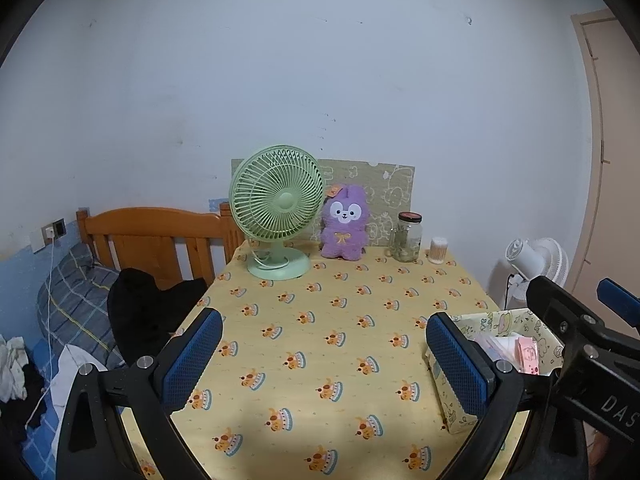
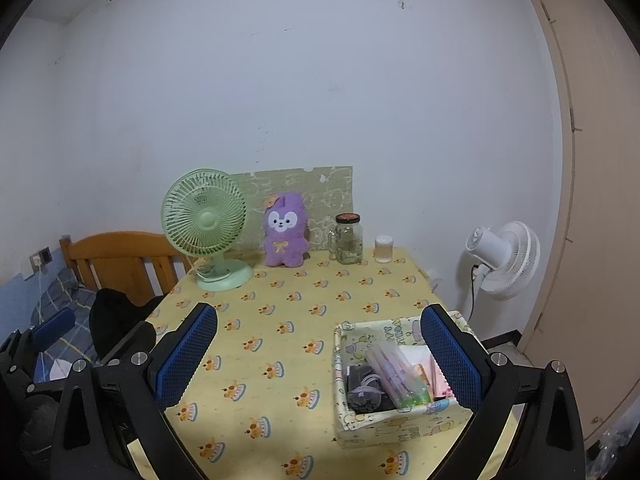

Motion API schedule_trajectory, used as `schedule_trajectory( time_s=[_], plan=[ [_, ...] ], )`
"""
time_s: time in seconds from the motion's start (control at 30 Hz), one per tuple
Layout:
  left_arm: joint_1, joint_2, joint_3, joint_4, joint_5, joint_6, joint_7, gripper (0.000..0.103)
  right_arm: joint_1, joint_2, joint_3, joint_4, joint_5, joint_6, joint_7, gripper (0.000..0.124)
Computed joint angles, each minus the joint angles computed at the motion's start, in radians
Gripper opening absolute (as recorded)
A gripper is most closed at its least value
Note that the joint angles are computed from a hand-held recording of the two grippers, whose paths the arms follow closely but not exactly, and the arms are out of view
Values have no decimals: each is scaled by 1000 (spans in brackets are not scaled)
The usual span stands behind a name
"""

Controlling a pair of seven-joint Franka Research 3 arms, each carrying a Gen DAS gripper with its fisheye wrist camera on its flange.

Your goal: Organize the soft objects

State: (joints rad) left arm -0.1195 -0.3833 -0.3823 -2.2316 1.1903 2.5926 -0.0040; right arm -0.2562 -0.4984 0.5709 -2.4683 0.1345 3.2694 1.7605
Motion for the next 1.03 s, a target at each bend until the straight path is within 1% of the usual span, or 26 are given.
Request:
schedule_trajectory(
  time_s=[0.2, 0.47, 0.53, 0.7, 0.8, 1.03],
  plan=[
    [-4, 5, 2, 6, -15, -10, 15, 103, 19, 12, -25, 3, -1, -7, 0, 103],
    [-6, 19, 5, 17, -21, -14, 24, 103, -10, 27, -15, 14, -9, -7, 10, 103],
    [-6, 25, 5, 22, -21, -18, 28, 103, -23, 32, -8, 18, -11, -9, 15, 103],
    [-12, 40, 7, 35, -19, -31, 41, 103, -24, 47, -16, 28, -19, -15, 19, 103],
    [-18, 55, 7, 49, -20, -45, 52, 103, -45, 53, -2, 36, -27, -20, 29, 103],
    [-27, 73, 22, 61, -19, -24, 69, 103, -76, 65, 19, 49, -49, -24, 55, 103]
  ],
)
